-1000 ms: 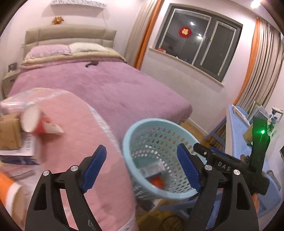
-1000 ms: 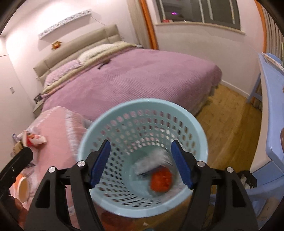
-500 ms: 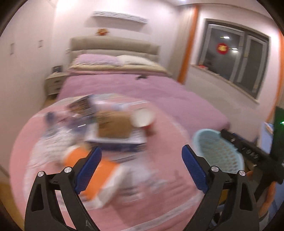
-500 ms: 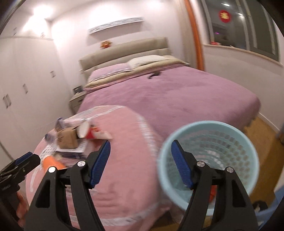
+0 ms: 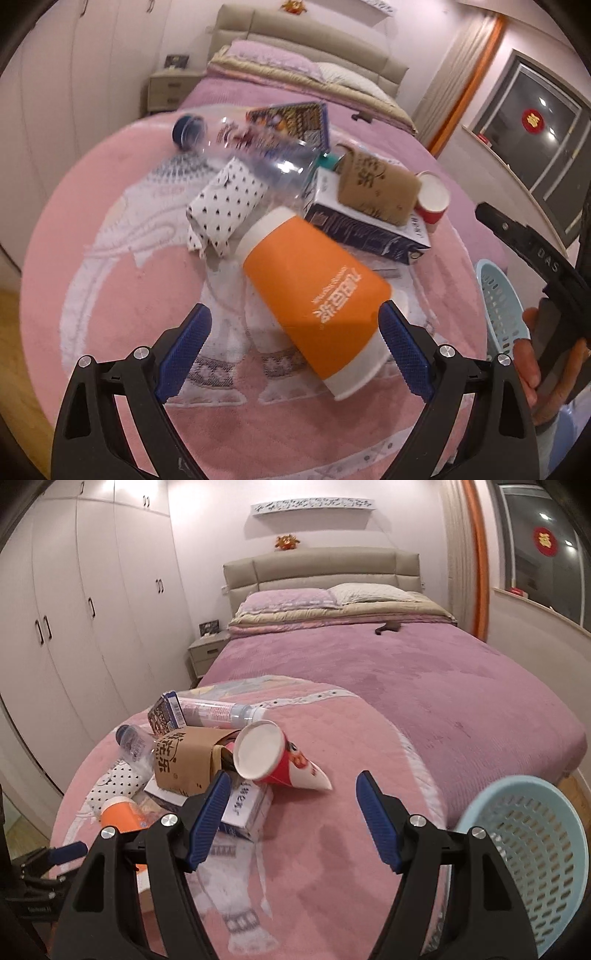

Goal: Collect trash
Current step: 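Return both tools to the bed toward the orange paper cup, then grasp the orange paper cup with the left tool while the right tool grasps the red noodle cup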

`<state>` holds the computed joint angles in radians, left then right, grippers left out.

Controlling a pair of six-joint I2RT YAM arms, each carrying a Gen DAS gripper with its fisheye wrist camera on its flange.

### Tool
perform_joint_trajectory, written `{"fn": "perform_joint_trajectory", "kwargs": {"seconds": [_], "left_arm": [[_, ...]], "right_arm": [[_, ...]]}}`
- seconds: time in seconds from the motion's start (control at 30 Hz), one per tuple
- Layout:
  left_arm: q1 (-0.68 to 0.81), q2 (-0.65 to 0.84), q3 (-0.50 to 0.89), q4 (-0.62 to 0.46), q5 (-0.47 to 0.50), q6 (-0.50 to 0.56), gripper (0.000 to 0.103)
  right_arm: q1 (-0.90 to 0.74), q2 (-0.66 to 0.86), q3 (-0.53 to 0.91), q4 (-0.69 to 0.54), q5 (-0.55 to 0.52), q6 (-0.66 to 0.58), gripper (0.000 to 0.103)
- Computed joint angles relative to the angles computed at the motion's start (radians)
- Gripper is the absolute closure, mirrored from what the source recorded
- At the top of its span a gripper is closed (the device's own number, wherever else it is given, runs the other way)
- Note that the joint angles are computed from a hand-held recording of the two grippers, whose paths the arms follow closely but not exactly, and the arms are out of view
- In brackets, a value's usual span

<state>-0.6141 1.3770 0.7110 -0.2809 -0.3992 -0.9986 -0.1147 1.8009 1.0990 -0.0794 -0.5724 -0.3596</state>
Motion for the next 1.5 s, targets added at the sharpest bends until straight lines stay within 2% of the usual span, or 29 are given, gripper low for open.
{"fn": "perform_joint_trajectory", "kwargs": {"seconds": [0.3, 0.53, 0.7, 0.77, 0.93, 1.03, 1.2, 1.33, 1.43, 1.5], "left_arm": [[0.051, 0.074, -0.03, 0.136, 0.095, 0.019, 0.015], [0.065, 0.159, 0.043, 0.153, 0.131, 0.041, 0.016], [0.05, 0.208, 0.092, 0.153, 0.135, 0.039, 0.026], [0.048, 0.207, 0.09, 0.17, 0.144, 0.037, 0.036], [0.038, 0.169, 0.062, 0.195, 0.139, 0.04, 0.049], [0.025, 0.132, 0.036, 0.203, 0.132, 0.051, 0.056], [-0.02, 0.083, 0.034, 0.161, 0.094, 0.063, 0.059], [-0.039, 0.041, 0.018, 0.141, 0.082, 0.058, 0.062], [-0.043, 0.022, 0.006, 0.135, 0.082, 0.054, 0.064], [-0.037, 0.015, -0.007, 0.143, 0.091, 0.056, 0.064]], "right_arm": [[0.104, 0.147, 0.134, -0.038, 0.099, -0.001, 0.036], [0.156, 0.198, 0.174, -0.035, 0.155, -0.026, 0.034], [0.137, 0.229, 0.217, -0.068, 0.122, -0.009, 0.043], [0.117, 0.204, 0.18, -0.035, 0.095, -0.011, 0.047], [0.048, 0.074, 0.016, 0.065, -0.008, -0.033, 0.047], [-0.006, -0.018, -0.091, 0.094, -0.069, -0.081, 0.047], [-0.091, -0.078, -0.152, 0.008, -0.161, -0.207, 0.047], [-0.121, -0.091, -0.195, -0.051, -0.134, -0.387, 0.047], [-0.154, -0.092, -0.201, -0.11, -0.135, -0.477, 0.046], [-0.184, -0.09, -0.203, -0.148, -0.12, -0.524, 0.039]]}}
